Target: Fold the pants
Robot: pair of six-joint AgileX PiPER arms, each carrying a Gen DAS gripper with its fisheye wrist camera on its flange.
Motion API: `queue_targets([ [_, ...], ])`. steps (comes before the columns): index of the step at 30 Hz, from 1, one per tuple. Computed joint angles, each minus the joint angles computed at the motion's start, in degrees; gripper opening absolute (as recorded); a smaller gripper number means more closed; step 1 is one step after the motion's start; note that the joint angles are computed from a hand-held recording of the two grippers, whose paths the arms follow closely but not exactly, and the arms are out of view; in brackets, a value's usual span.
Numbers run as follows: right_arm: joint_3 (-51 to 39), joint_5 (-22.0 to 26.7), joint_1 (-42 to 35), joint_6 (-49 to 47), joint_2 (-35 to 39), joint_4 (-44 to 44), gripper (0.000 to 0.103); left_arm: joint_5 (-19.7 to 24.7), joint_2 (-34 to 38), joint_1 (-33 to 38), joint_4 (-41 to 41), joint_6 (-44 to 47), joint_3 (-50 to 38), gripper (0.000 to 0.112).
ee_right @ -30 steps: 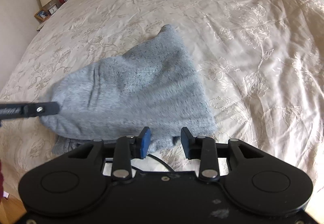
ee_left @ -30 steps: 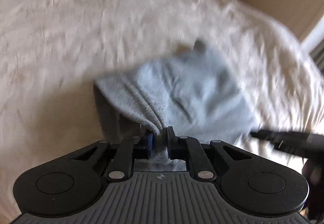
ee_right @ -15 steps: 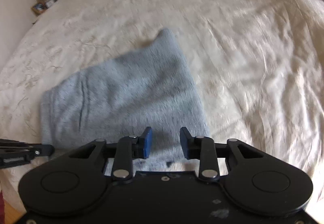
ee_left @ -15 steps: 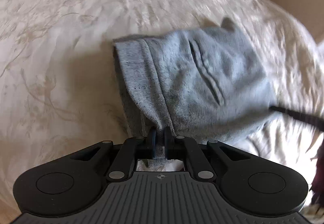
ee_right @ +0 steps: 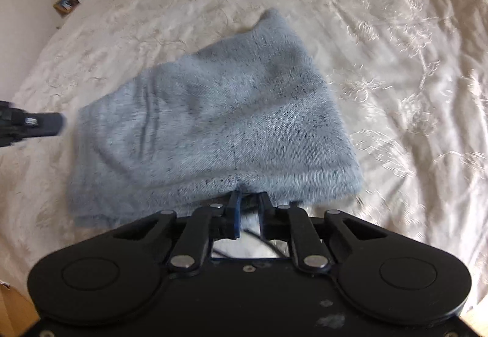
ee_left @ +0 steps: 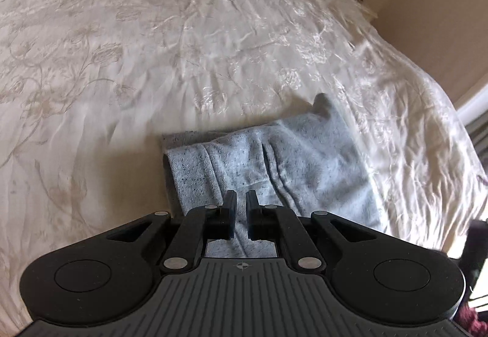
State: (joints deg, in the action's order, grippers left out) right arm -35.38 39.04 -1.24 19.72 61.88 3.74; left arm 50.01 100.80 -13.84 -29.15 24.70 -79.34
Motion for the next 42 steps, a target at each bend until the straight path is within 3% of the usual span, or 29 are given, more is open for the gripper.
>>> queue_targets([
  [3, 0.39, -0.65, -1.64, -0.46, 0.25, 1.75, 0.011, 0.19, -0.13, -0.65, 1.71, 0.54, 0.78, 0.007],
  [7, 1.26, 6.69, -4.81, -10.48, -0.44, 8.29, 0.009, 0.81, 0.67, -1.85, 3.63, 1.21, 1.33, 0.007],
  [10, 1.60, 8.93, -5.47, -8.51, -7.98, 5.95, 0.009, -0.49, 1.12, -4.26, 5.11, 2.63, 1.31, 0.007],
  [13, -0.90, 6.43, -8.97, -9.14, -10.71, 5.78, 0.010, -1.39, 2.36, -6.41, 5.29, 3.80, 0.35, 0.007],
  [17, -4.18, 1.36, -10.32, -10.65, -2.50, 5.84, 0.012, -4.29, 3.28, -9.18, 7.99, 3.29, 1.59, 0.008],
  [20, -3.21, 2.69, -8.02, -11.71, 2.70, 5.46, 0.012, -3.04, 5.13, -9.35, 10.84, 1.40, 3.96, 0.009],
  [23, -1.03, 4.78, -3.36, -9.72, 1.29, 2.03, 0.012, -3.72, 3.92, -7.46, 8.17, 4.65, 7.54, 0.009],
  [26, -3.33, 7.29, -5.66, -10.44, -1.21, 4.31, 0.012, -2.12, 2.00, -7.25, 9.47, 2.33, 5.64, 0.009],
  [29, -6.70, 5.60, -7.43, -15.56, -1.32, 6.57, 0.014, -5.59, -0.13, -7.37, 9.25, 1.56, 4.13, 0.012],
  [31, -9.73, 4.04, -10.10, -23.93, 2.21, 12.13, 0.016, -6.75, 1.70, -7.97, 10.81, -2.09, 0.79, 0.024],
  [37, -20.71, -1.37, -11.21, -46.41, 20.91, 24.72, 0.018, -8.63, 10.43, -9.94, 20.53, -17.42, -7.05, 0.024],
  [40, -25.46, -2.03, -10.99, -47.86, 27.62, 23.86, 0.019, -8.26, 12.54, -10.29, 24.75, -19.71, -7.41, 0.024],
  [42, -28.25, -3.41, -11.27, -45.10, 31.52, 18.37, 0.019, -9.08, 12.43, -10.96, 26.69, -20.08, -6.72, 0.024],
])
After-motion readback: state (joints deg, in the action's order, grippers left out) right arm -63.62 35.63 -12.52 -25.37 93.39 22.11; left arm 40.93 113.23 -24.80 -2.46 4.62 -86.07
